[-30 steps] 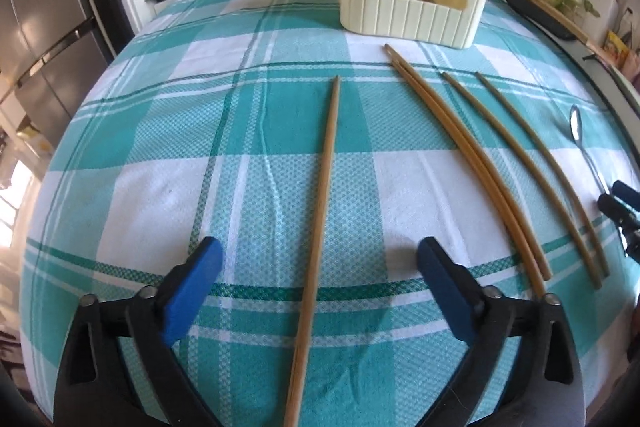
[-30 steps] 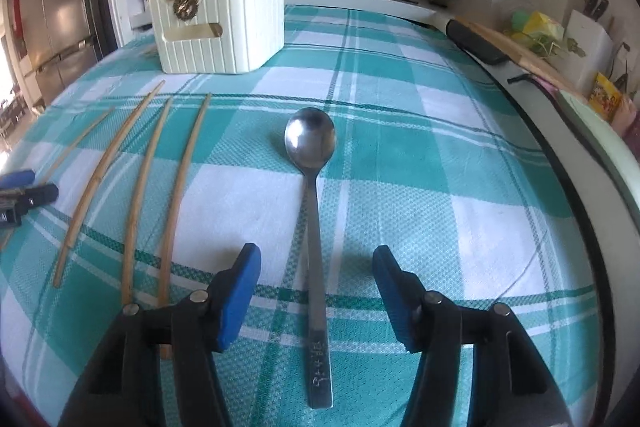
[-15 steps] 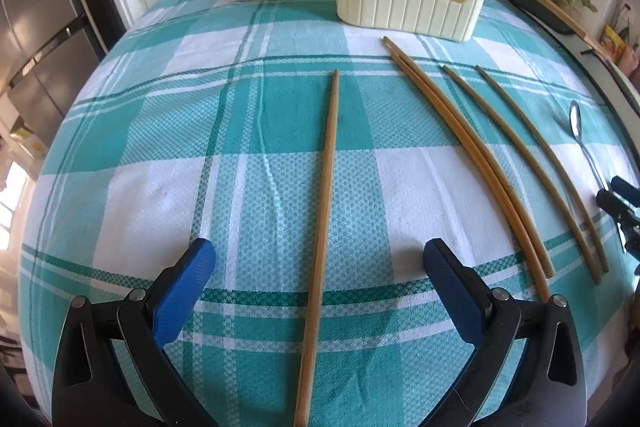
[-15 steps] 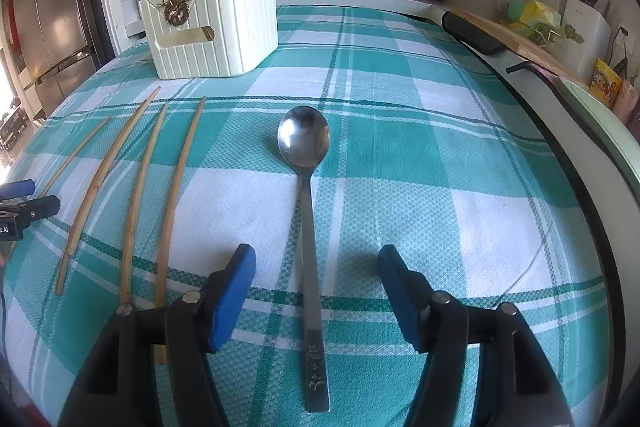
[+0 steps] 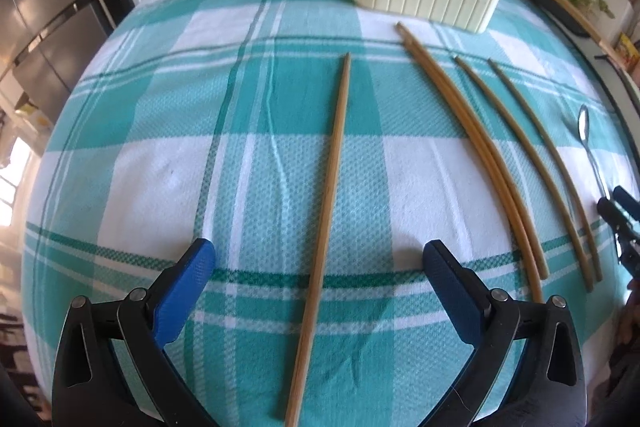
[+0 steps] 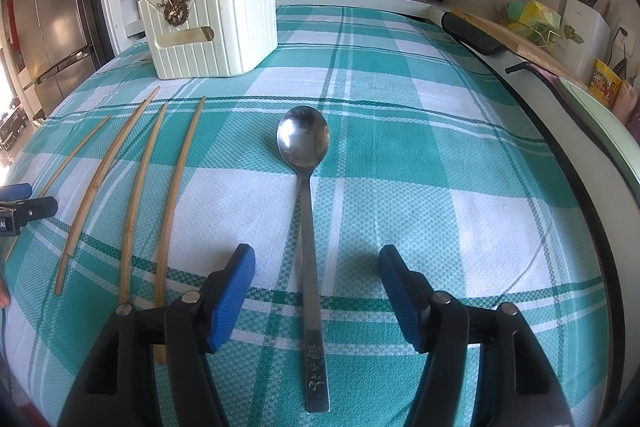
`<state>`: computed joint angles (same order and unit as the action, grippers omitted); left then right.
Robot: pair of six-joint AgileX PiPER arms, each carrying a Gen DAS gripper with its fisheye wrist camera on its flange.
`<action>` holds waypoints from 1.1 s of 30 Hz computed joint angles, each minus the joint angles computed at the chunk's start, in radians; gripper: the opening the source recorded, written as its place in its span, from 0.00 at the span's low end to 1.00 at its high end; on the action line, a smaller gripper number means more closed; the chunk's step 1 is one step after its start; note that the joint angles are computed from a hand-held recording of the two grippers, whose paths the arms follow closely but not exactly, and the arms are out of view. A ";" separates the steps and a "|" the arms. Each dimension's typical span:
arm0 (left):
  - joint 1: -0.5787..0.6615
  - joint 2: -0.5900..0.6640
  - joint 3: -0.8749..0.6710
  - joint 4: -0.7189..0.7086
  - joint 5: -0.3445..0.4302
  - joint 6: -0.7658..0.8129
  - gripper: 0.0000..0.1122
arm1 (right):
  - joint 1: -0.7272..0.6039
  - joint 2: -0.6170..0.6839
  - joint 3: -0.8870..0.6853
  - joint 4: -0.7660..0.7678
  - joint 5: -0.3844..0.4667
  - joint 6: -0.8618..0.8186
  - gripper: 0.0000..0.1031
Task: Organize utensils
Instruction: 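Lower the left tool onto a chopstick while the right tool approaches the steel spoon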
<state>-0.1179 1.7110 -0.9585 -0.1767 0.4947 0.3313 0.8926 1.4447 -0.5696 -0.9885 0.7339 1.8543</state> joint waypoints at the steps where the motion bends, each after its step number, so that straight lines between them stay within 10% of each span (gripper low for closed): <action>1: 0.002 0.003 -0.006 0.007 0.010 -0.003 0.91 | 0.000 0.000 0.000 0.000 -0.001 0.001 0.64; 9: 0.050 0.000 0.023 -0.117 -0.036 0.187 0.91 | -0.001 -0.001 0.004 -0.004 -0.003 0.006 0.64; 15: 0.078 0.080 -0.149 -0.125 0.155 0.275 0.91 | -0.019 -0.020 0.017 -0.002 -0.045 -0.010 0.76; 23: 0.109 0.248 -0.423 -0.184 0.350 0.320 0.84 | -0.163 0.000 -0.079 0.257 -0.080 -0.423 0.82; 33: 0.008 0.253 -0.422 -0.096 0.248 0.319 0.59 | -0.294 0.200 -0.274 0.153 -0.125 -0.417 0.63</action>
<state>-0.1094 1.9639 -1.3806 -0.2725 0.7431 0.6501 0.5990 1.6447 -0.8439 -0.8352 0.6093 1.4377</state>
